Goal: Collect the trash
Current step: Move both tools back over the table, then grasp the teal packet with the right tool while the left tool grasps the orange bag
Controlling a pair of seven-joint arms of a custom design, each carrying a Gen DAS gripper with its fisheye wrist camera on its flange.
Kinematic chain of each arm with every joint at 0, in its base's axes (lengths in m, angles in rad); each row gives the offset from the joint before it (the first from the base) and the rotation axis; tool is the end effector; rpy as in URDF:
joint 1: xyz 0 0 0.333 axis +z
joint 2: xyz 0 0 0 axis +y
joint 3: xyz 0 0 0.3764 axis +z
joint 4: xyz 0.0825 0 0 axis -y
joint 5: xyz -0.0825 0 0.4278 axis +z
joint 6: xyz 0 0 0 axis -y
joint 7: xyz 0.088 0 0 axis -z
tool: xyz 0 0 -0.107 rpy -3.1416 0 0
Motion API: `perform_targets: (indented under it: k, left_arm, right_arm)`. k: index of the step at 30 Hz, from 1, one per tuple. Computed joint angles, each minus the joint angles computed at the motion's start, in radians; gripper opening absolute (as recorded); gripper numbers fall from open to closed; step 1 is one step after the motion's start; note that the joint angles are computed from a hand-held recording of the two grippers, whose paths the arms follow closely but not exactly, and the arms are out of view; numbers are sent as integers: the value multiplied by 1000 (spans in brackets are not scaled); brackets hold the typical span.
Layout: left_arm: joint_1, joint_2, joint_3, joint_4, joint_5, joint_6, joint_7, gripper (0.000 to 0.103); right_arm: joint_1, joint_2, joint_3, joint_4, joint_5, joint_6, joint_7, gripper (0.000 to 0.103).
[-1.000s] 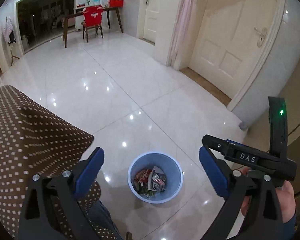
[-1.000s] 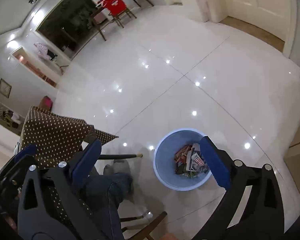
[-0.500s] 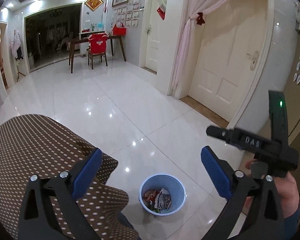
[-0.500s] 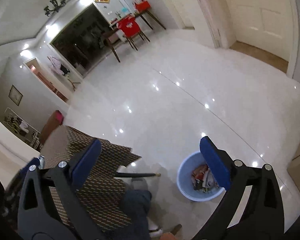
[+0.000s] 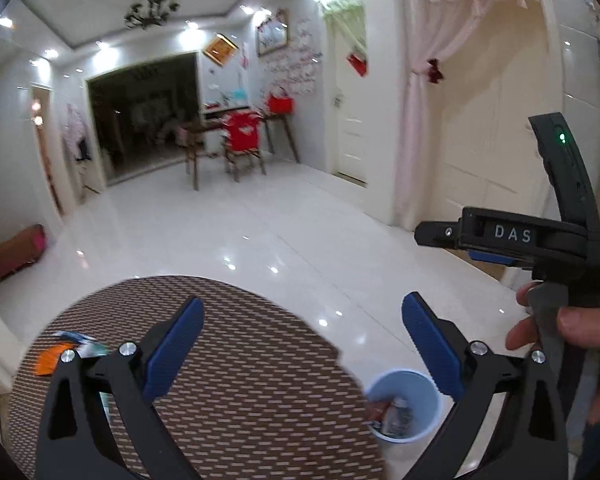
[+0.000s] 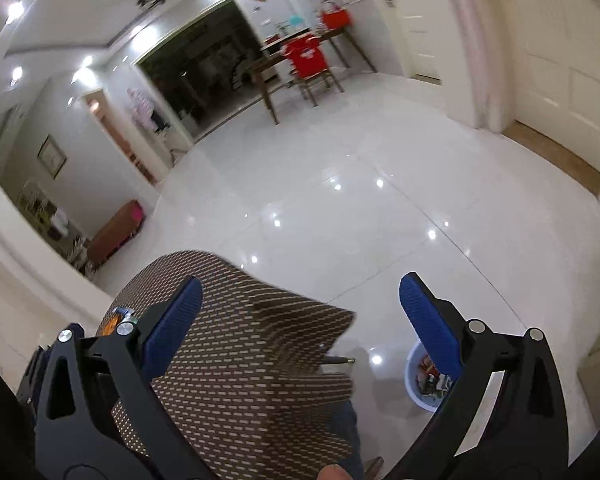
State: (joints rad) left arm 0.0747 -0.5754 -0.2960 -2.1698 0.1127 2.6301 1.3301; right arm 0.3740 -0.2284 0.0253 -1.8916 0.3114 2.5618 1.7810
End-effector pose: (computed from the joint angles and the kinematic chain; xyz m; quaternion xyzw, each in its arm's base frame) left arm 0.4204 -0.1492 0.7722 -0.5852 0.6417 -0.3396 0.3611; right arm 0.5236 0.2182 0.7625 -0.6357 0.6281 -0.0831 0.4409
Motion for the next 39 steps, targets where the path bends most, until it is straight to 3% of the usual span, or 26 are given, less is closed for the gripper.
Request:
perform_targets:
  k: [5, 21, 29, 37, 39]
  left_arm:
    - [-9, -60, 93, -44, -45, -42, 64, 97]
    - [219, -154, 237, -142, -72, -130, 139, 97]
    - [323, -141, 275, -187, -66, -142, 152, 97]
    - [365, -110, 276, -186, -57, -144, 152, 97]
    - [368, -91, 276, -178, -53, -138, 156, 97]
  right_arm:
    - [44, 67, 55, 87, -13, -46, 3, 97]
    - [177, 393, 198, 448, -182, -237, 43, 97]
    - [280, 573, 211, 646, -293, -338, 54, 97]
    - [369, 713, 190, 812, -370, -415, 43, 96]
    - [396, 737, 176, 841, -408, -427, 34, 85]
